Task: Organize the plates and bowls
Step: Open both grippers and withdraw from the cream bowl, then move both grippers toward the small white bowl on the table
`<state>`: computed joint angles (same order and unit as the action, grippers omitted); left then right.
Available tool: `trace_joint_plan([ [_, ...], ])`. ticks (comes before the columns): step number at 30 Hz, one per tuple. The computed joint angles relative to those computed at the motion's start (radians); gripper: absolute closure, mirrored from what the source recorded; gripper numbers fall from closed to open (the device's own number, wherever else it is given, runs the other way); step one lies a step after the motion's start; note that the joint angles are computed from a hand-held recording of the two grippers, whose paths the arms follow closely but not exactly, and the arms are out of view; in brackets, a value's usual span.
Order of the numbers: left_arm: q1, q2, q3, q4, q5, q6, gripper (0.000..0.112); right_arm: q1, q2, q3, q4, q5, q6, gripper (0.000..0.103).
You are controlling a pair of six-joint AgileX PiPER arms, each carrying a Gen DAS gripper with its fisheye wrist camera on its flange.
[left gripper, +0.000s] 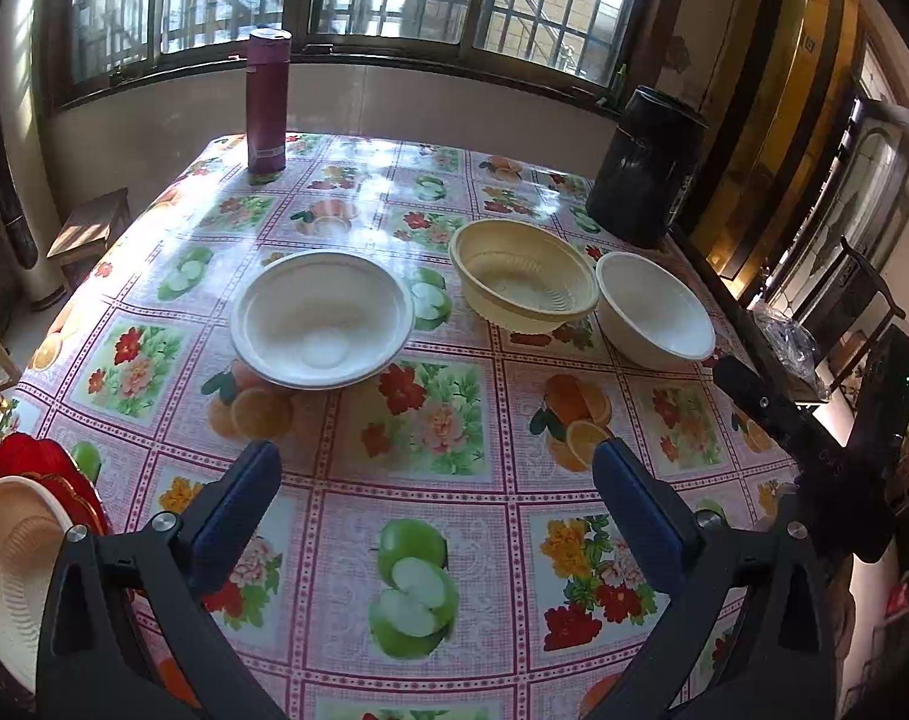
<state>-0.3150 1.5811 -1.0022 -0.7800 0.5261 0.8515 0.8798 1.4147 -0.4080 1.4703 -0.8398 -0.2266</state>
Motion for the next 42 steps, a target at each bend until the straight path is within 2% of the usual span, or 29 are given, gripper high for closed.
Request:
trace_joint_plan([
  [3, -0.117, 0.064, -0.060, 0.123, -0.027, -0.179, 0.009, -0.066, -0.064, 0.064, -0.020, 0.046, 0.015, 0.000],
  [6, -0.199, 0.135, -0.130, 0.205, -0.007, -0.303, 0.009, -0.128, -0.123, 0.112, -0.055, 0.083, 0.030, 0.000],
  [12, -0.332, 0.236, -0.244, 0.337, -0.001, -0.491, 0.009, -0.232, -0.198, 0.154, -0.052, 0.137, -0.080, 0.000],
  [16, -0.375, 0.275, -0.309, 0.379, 0.007, -0.563, 0.009, -0.317, -0.240, 0.186, -0.075, 0.163, -0.105, 0.000],
  [21, -0.392, 0.303, -0.318, 0.344, -0.005, -0.548, 0.009, -0.456, -0.323, 0.260, -0.223, 0.227, 0.026, 0.000],
  [26, -0.345, 0.297, -0.274, 0.316, -0.043, -0.516, 0.009, -0.513, -0.386, 0.307, -0.399, 0.260, 0.211, 0.000],
  [28, -0.310, 0.286, -0.253, 0.300, -0.060, -0.495, 0.009, -0.478, -0.367, 0.291, -0.363, 0.242, 0.181, 0.000],
  [30, -0.277, 0.265, -0.224, 0.308, -0.109, -0.486, 0.009, -0.432, -0.345, 0.267, -0.307, 0.221, 0.128, 0.000],
  [33, -0.217, 0.226, -0.186, 0.368, -0.166, -0.512, 0.009, -0.397, -0.311, 0.251, -0.324, 0.206, 0.136, 0.000],
  [36, -0.113, 0.198, -0.184, 0.286, -0.132, -0.417, 0.009, -0.394, -0.259, 0.221, -0.369, 0.218, 0.173, 0.000],
  [39, -0.026, 0.175, -0.182, 0.266, -0.112, -0.383, 0.009, -0.361, -0.195, 0.165, -0.425, 0.218, 0.204, 0.000],
  [42, 0.045, 0.166, -0.188, 0.225, -0.085, -0.337, 0.009, -0.307, -0.099, 0.078, -0.512, 0.186, 0.259, 0.000],
])
